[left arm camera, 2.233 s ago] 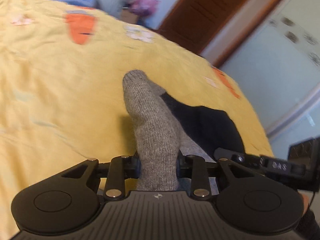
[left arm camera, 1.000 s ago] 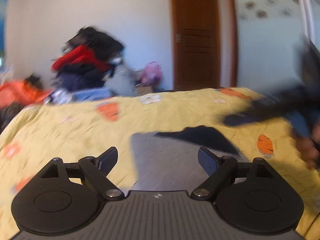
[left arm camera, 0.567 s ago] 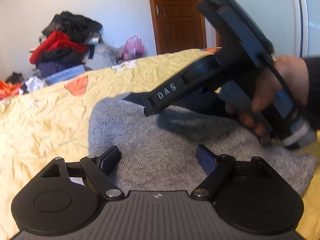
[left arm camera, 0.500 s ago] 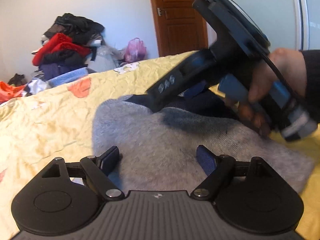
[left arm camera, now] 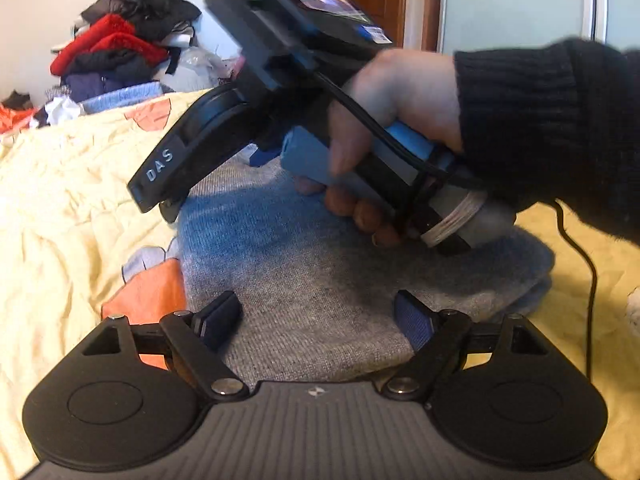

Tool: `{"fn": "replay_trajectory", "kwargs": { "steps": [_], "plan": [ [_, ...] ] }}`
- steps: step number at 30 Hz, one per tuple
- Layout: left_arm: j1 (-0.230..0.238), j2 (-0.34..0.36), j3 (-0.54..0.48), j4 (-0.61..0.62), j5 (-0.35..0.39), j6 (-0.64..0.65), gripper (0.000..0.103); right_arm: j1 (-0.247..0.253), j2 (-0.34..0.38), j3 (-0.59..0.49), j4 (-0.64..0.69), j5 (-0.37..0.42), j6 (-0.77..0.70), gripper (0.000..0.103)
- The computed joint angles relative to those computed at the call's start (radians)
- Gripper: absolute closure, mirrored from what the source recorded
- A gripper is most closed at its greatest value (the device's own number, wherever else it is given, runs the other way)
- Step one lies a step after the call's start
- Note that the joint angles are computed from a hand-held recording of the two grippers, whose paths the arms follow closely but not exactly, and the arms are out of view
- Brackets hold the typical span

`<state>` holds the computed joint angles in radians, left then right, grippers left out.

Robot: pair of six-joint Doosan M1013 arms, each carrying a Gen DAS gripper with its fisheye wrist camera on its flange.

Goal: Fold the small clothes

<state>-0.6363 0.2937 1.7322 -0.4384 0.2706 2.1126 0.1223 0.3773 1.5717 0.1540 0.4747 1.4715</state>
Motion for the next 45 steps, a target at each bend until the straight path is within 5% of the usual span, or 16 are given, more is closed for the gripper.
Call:
{"fn": "replay_trajectory", "kwargs": {
  "steps": [4,8,10,12,16,18,24,26,28,33,37,39,40,41,43,45],
  "plan": [
    [0.001,-0.032,0.015,0.077,-0.012,-0.142,0.018,-0.013,-0.034,0.011,0.083,0.011,0.008,0.019],
    [0.051,-0.068,0.042,-0.028,0.023,-0.178,0.018,-0.084,-0.192,0.188,0.536,-0.118,-0.275,0.011],
    [0.082,-0.068,0.033,-0.085,0.083,-0.208,0.018,-0.124,-0.258,0.270,0.680,-0.117,-0.340,0.011],
    [0.112,-0.055,0.013,-0.143,0.150,-0.236,0.018,-0.161,-0.309,0.341,0.734,-0.090,-0.319,0.013],
    [0.164,-0.036,-0.005,-0.338,0.250,-0.176,0.018,-0.214,-0.371,0.457,0.898,-0.031,-0.354,0.035],
    [0.165,-0.032,-0.011,-0.368,0.277,-0.191,0.018,-0.222,-0.384,0.493,0.954,-0.015,-0.373,0.047],
    [0.153,-0.006,-0.043,-0.368,0.306,-0.212,0.021,-0.213,-0.382,0.505,0.976,0.004,-0.391,0.057],
    [0.137,-0.009,-0.049,-0.265,0.292,-0.274,0.058,-0.202,-0.374,0.492,0.871,-0.010,-0.303,0.082],
    [0.116,-0.010,-0.059,-0.111,0.292,-0.370,0.081,-0.202,-0.369,0.487,0.825,-0.008,-0.277,0.083],
    [0.131,-0.005,-0.082,-0.103,0.355,-0.293,0.091,-0.174,-0.392,0.484,0.700,-0.012,-0.237,0.086],
    [0.126,-0.014,-0.075,-0.104,0.340,-0.252,0.085,-0.208,-0.381,0.511,0.887,0.006,-0.340,0.078],
    [0.145,-0.020,-0.073,-0.201,0.352,-0.189,0.066,-0.229,-0.387,0.518,0.979,0.034,-0.382,0.050],
    [0.155,-0.021,-0.074,-0.252,0.354,-0.166,0.039,-0.241,-0.391,0.523,1.040,0.045,-0.426,0.024],
    [0.163,-0.024,-0.069,-0.294,0.335,-0.161,0.015,-0.248,-0.400,0.530,1.099,0.031,-0.474,0.011],
    [0.163,-0.032,-0.052,-0.328,0.240,-0.191,0.011,-0.264,-0.409,0.535,1.210,0.005,-0.570,0.010],
    [0.168,-0.006,-0.082,-0.323,0.268,-0.223,0.011,-0.290,-0.385,0.518,1.245,0.039,-0.579,0.012]
  ]
}}
